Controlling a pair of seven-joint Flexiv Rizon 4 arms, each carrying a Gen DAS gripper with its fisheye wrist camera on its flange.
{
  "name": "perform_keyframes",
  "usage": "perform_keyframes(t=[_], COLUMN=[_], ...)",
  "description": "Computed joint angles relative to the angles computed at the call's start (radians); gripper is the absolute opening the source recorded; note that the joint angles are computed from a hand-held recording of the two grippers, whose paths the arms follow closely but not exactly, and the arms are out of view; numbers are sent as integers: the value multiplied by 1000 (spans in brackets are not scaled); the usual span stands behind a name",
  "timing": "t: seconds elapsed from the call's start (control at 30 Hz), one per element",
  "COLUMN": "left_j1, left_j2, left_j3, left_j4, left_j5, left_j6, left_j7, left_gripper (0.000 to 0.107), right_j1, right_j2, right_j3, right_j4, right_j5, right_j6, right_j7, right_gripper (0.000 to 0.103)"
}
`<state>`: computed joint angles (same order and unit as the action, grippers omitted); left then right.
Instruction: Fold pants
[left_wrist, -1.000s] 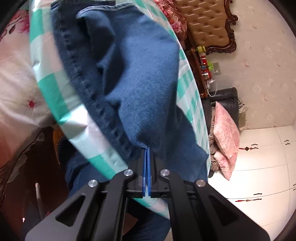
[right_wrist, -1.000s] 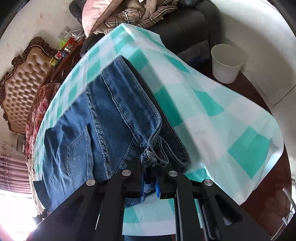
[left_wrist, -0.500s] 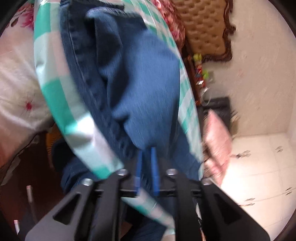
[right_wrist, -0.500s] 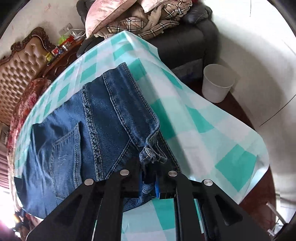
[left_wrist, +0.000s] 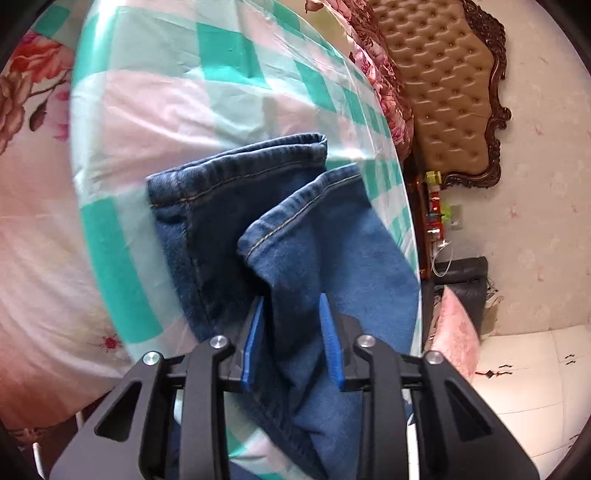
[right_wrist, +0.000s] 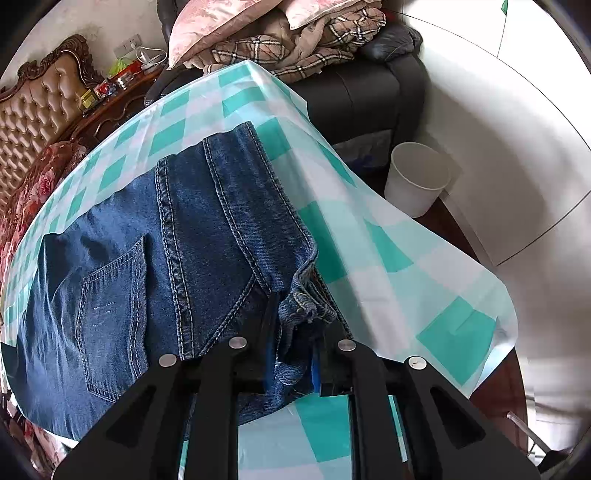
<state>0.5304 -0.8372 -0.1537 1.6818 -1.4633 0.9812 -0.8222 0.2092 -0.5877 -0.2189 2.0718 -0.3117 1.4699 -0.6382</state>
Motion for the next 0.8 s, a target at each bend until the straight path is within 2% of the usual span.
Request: perform_keyframes(t=[0.03, 0.07, 0.17, 0.2, 0.27, 0.37, 0.4, 0.43, 0.47, 0.5, 0.53, 0.57, 0.6, 0.63, 0.67, 0.7, 0.73, 0.8], left_j1=[-8, -14, -58, -69, -82, -72, -60, -39, -39, -60, -93, -98, -83, -63, -59, -71, -100, -143], left_j2=[1, 9, 106, 128, 122, 41, 37, 48, 55, 65, 68, 76, 89, 105, 123, 139, 160, 189], left_j3=[8, 10, 20, 34, 73, 138, 130, 90, 78, 84, 87, 59, 16, -60, -135, -177, -196, -212], left_j4=[-11, -11, 39, 55, 59, 27, 33, 53, 65, 81, 90, 95, 99, 98, 89, 78, 81, 111], left_j5=[21, 20, -107, -135, -59, 217, 231, 180, 174, 180, 176, 146, 126, 69, -32, -120, -143, -106], left_j6=[9, 32, 192, 218, 218, 149, 154, 190, 229, 311, 438, 519, 561, 608, 641, 632, 567, 459], left_j7=[-2, 10, 195, 228, 177, -58, -65, -15, -10, -24, -30, 14, 61, 165, 317, 468, 588, 695], left_gripper=[3, 2, 2, 2, 2, 3, 5, 6, 12, 33, 41, 42, 42, 42, 42, 42, 42, 44], right_j1=[0, 0, -6, -3, 4, 22, 27, 31, 34, 36, 41, 49, 71, 90, 118, 134, 155, 214], right_j2=[0, 1, 3, 2, 0, 1, 2, 3, 4, 3, 1, 0, -1, -1, -2, -3, -5, -11], right_j3=[-1, 0, 6, 2, -6, -25, -31, -35, -41, -45, -51, -60, -82, -102, -131, -149, -172, -236], right_j4=[0, 1, 0, 0, 0, 2, 6, 12, 19, 23, 26, 27, 29, 32, 36, 40, 46, 62], right_j5=[1, 1, 2, 1, -2, -15, -19, -21, -21, -20, -19, -20, -28, -37, -50, -57, -62, -75], right_j6=[2, 2, -5, -3, -3, -9, -5, 2, 13, 22, 33, 34, 28, 21, 17, 17, 21, 25], right_j7=[0, -1, -7, -6, -1, 6, 9, 11, 14, 16, 18, 18, 22, 27, 37, 47, 63, 104], right_gripper=[11, 11, 11, 11, 11, 11, 11, 11, 11, 11, 12, 12, 12, 12, 12, 12, 13, 17])
